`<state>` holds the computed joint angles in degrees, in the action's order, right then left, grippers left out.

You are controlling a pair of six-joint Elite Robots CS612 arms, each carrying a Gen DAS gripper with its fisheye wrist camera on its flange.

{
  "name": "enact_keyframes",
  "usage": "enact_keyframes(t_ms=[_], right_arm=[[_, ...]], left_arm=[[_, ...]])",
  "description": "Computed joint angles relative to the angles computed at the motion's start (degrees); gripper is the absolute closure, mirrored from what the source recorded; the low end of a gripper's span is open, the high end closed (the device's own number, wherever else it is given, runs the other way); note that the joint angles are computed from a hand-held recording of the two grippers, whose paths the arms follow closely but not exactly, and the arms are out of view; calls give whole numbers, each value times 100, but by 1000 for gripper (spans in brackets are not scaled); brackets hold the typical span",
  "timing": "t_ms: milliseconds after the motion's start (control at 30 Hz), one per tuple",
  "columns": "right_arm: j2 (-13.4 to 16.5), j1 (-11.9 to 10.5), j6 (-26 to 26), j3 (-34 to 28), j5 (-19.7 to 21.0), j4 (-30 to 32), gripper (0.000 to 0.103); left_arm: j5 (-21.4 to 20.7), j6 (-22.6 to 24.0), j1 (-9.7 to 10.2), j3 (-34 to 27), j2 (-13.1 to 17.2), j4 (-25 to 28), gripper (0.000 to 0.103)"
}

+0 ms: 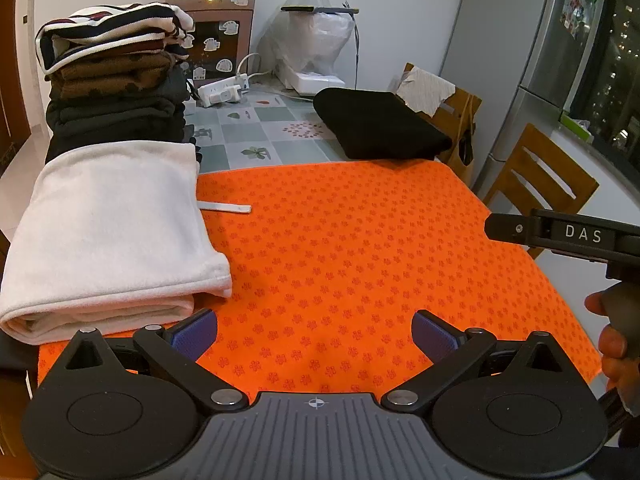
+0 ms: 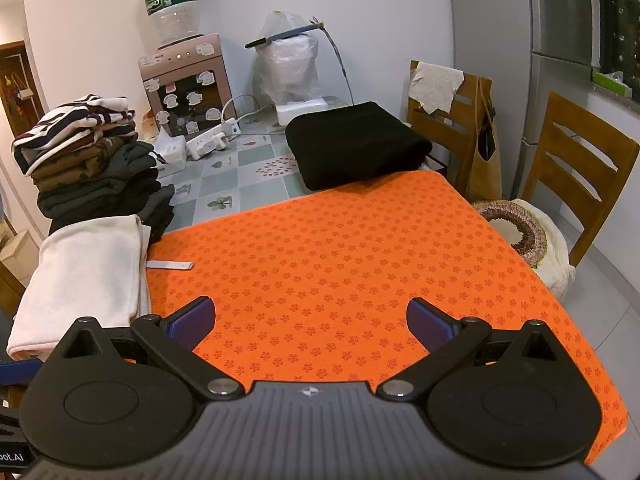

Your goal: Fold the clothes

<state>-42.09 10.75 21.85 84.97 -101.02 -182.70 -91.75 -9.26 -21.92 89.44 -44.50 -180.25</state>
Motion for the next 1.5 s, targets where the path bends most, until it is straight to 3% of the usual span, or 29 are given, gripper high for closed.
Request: enact_keyframes(t_ms=[1500], right_arm=[[45,-9,34,-74,71,92,0]], left_arm=[[-16,-84,26,-75,29,189,0]])
